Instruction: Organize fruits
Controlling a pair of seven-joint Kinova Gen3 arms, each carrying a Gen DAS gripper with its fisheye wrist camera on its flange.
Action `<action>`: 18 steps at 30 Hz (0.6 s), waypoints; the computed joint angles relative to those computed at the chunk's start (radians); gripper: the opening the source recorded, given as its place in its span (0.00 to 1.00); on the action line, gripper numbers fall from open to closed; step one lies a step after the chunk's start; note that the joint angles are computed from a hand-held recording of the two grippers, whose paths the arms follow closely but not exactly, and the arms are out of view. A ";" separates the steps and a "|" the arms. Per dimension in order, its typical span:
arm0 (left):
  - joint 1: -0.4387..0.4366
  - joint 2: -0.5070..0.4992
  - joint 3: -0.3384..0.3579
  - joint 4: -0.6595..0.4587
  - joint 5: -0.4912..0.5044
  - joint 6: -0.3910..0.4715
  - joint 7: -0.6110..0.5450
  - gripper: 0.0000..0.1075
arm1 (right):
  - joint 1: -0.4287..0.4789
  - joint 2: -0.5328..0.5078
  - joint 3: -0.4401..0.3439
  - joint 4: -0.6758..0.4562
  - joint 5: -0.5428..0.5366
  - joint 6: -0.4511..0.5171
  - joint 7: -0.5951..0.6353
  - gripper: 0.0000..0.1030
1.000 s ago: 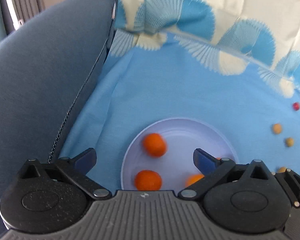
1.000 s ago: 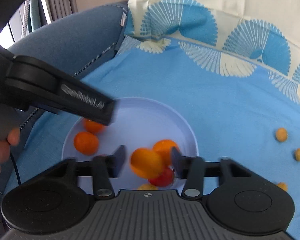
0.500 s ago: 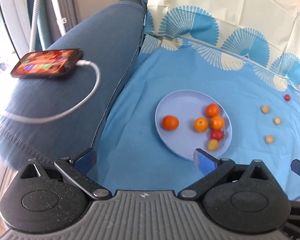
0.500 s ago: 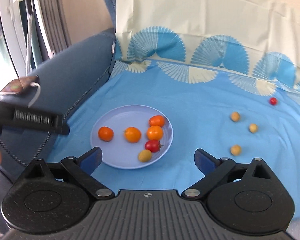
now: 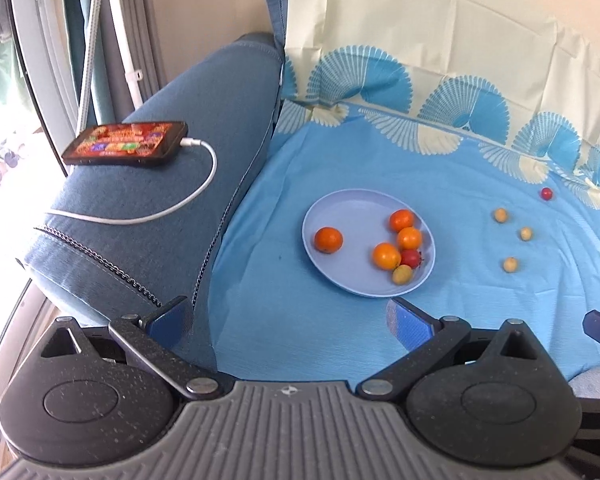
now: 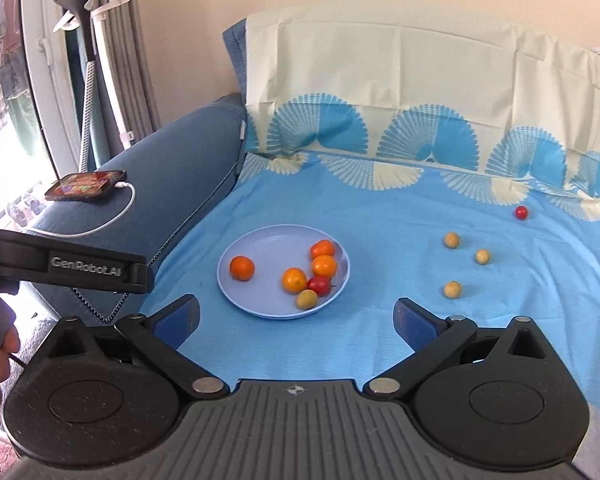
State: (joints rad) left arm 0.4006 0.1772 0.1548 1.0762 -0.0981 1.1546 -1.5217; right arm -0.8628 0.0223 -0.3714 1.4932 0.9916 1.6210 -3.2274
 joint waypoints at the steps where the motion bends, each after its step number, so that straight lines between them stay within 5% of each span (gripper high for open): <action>1: 0.000 -0.008 0.000 0.007 0.002 -0.007 -0.001 0.95 | -0.003 0.000 -0.003 -0.002 0.002 0.007 -0.004 0.99; 18: 0.000 -0.009 0.004 -0.015 0.008 -0.012 0.007 0.95 | -0.043 -0.003 -0.007 0.002 0.043 0.065 -0.031 0.99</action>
